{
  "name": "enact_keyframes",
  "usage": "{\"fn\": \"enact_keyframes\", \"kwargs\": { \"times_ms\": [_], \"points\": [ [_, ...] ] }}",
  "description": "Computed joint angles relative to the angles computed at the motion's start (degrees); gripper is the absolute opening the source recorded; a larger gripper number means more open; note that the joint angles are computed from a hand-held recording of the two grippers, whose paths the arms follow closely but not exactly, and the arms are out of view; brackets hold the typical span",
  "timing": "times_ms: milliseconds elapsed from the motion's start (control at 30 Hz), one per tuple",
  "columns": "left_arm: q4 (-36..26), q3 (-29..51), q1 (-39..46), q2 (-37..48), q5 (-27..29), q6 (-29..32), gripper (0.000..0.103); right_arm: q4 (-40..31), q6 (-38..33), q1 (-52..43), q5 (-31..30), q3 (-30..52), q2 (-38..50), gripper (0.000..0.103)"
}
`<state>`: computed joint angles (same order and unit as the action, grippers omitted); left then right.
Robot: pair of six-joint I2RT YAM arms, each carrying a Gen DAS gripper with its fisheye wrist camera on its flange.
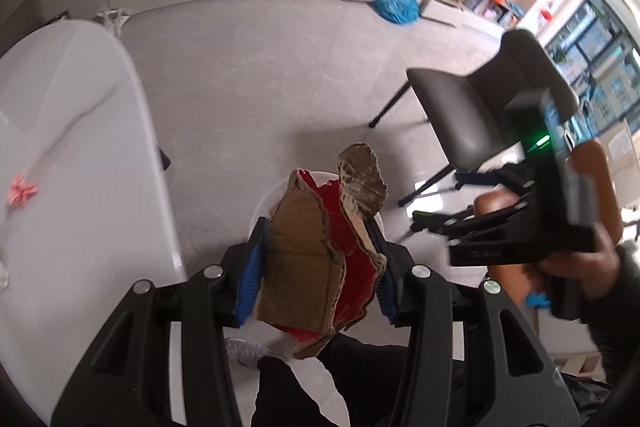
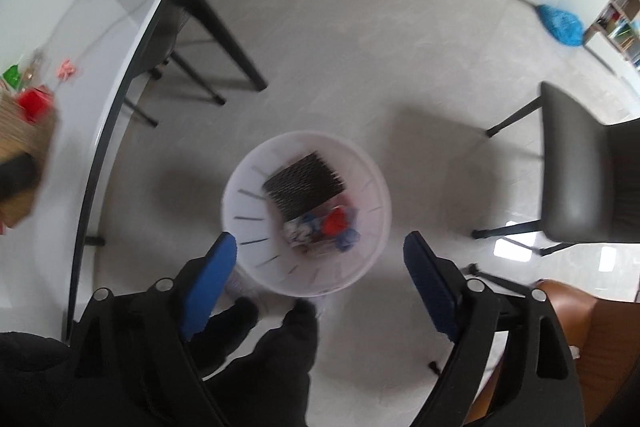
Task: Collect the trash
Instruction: 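Carry both items to the wastebasket and open both tools to drop them, then move both tools back over the table toward the crumpled papers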
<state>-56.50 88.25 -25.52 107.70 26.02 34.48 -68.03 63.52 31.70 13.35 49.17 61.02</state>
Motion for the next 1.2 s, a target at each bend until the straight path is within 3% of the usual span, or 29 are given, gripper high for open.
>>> {"fn": "enact_keyframes", "kwargs": {
  "times_ms": [133,267,333,700,900,1200],
  "points": [
    [2.5,-2.6,-5.3,-1.1,-2.3,-2.8,0.053,-7.7,1.9,2.0,4.9,4.8,-3.6,0.098],
    [3.5,-4.0,-8.5,-3.1,-5.2,-5.1,0.088,-10.8,1.1,0.0,7.0,6.9,-6.3,0.1],
    [3.5,-4.3,-8.9,-4.4,-5.3,-5.2,0.094,-10.7,-0.4,-2.1,6.7,6.7,-7.6,0.1],
    [1.7,-2.1,-5.1,-6.7,-5.6,-5.1,0.095,-7.8,-0.6,-1.8,6.8,8.6,-5.0,0.1],
    [1.7,-1.0,3.5,-8.6,-4.7,-4.4,0.095,-0.5,-5.2,-0.4,6.7,15.1,4.8,0.1],
    [0.7,4.9,20.7,-6.1,-3.4,-3.9,0.095,10.6,-15.7,1.9,2.4,31.6,25.6,0.1]
  ]
}}
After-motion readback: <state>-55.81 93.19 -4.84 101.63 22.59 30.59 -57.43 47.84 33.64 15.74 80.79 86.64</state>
